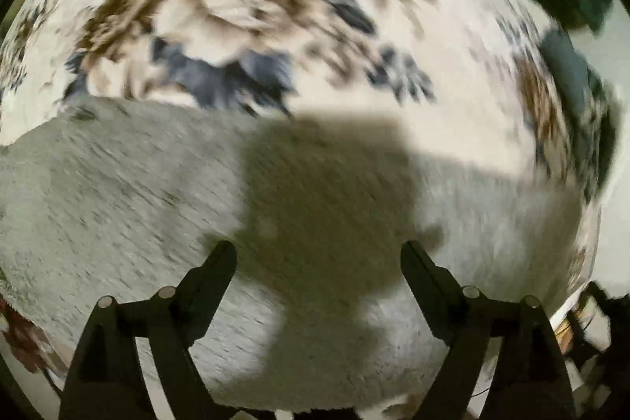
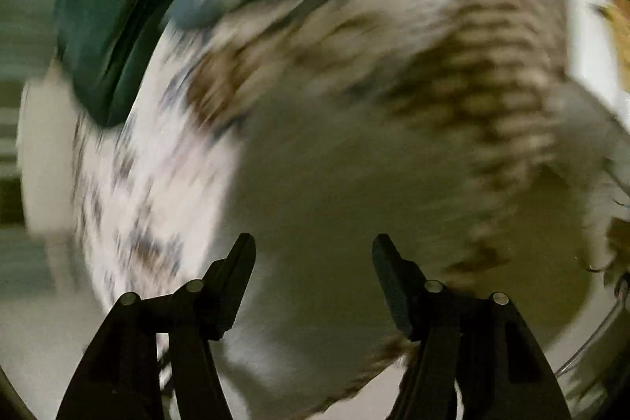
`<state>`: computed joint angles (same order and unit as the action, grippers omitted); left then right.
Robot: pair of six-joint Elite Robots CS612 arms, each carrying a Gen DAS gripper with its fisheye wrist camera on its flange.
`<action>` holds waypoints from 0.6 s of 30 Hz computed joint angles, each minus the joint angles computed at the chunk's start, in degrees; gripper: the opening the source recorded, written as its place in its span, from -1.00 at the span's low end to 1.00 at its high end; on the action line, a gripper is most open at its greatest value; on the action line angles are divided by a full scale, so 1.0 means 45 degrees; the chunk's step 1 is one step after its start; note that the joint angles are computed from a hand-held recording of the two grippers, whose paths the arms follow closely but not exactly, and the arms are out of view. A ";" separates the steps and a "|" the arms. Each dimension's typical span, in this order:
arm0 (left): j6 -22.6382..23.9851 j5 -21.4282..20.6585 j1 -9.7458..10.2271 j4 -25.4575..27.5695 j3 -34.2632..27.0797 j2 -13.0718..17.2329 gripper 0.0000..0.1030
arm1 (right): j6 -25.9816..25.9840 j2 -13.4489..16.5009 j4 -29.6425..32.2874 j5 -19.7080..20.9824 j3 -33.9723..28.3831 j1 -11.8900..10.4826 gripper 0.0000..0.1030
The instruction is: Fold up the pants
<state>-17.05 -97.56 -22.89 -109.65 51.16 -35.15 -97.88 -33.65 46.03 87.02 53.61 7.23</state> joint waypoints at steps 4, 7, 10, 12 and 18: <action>0.0257 -0.0019 -0.0297 -0.0060 0.1076 -0.0368 0.65 | 0.1521 -0.0836 -0.3043 -0.0650 0.2621 -0.0479 0.06; 0.0462 0.0382 -0.0475 -0.0109 0.1691 -0.0553 0.65 | 0.1396 -0.0689 -0.3127 -0.0573 0.2646 -0.0499 -0.80; 0.0656 0.0894 -0.0591 -0.0310 0.2071 -0.0640 0.65 | 0.1117 -0.0935 -0.2847 0.0202 0.2911 -0.0376 -0.85; 0.0839 0.1115 -0.0662 -0.0387 0.2111 -0.0607 0.69 | 0.1182 -0.1059 -0.3041 0.0081 0.3180 -0.0382 -0.85; 0.0860 0.1512 -0.0829 0.0187 0.1482 -0.0138 0.85 | 0.0592 -0.1564 -0.5152 -0.1292 0.4378 -0.0510 0.02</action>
<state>-13.17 -90.75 -26.62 -108.81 57.83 -35.77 -95.22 -40.68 22.85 81.20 73.31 4.93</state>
